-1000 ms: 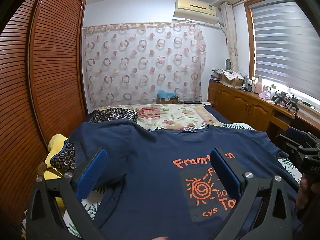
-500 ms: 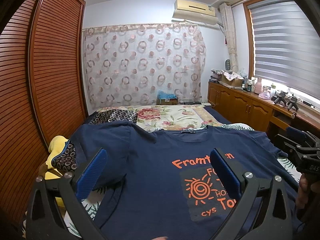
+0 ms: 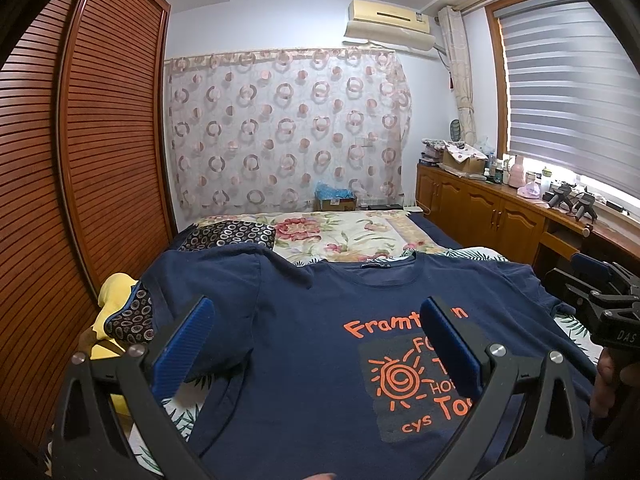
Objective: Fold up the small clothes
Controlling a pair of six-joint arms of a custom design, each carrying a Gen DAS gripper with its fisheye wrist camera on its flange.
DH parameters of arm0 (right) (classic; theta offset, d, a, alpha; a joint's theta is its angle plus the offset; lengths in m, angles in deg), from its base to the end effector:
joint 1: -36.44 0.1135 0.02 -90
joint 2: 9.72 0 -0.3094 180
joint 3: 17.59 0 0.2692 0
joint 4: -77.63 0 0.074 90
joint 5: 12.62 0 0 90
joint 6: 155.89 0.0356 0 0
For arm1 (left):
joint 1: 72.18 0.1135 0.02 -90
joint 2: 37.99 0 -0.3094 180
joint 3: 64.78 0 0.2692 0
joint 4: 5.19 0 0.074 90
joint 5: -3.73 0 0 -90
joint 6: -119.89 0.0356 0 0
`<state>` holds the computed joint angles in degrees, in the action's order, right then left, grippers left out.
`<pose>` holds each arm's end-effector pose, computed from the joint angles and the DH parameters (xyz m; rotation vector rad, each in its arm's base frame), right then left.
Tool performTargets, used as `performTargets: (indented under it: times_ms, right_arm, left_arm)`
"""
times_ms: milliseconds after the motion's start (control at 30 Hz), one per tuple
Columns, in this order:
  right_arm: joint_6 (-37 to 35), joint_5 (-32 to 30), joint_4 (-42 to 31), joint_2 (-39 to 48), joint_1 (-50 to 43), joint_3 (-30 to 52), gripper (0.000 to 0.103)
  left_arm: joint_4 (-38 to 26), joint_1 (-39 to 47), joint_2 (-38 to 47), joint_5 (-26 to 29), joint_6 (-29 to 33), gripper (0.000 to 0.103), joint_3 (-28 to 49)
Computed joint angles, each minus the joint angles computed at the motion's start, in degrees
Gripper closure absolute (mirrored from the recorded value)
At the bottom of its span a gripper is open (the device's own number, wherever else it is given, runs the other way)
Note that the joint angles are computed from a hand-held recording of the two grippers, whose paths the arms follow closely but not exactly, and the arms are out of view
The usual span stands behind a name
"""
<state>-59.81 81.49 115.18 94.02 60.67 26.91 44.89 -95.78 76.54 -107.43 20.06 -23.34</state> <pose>0.3046 0.1343 0.1422 -0.2618 1.9411 0.2795 0.3034 -0.1185 0.0955 -0.0055 1.9440 -0.0221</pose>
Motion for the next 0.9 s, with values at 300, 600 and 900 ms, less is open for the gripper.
performTargets:
  times_ms: [300, 600, 900]
  right_arm:
    - [0.0, 0.0, 0.0, 0.0, 0.0, 0.0, 0.0]
    - [0.0, 0.1, 0.1, 0.1, 0.0, -0.1, 0.0]
    - [0.0, 0.0, 0.3, 0.1, 0.0, -0.1, 0.0]
  left_arm:
    - [-0.2, 0.0, 0.0, 0.0, 0.1, 0.0, 0.1]
    - [0.0, -0.3, 0.0, -0.3, 0.1, 0.0, 0.0]
    - [0.0, -0.6, 0.0, -0.6, 0.1, 0.0, -0.1]
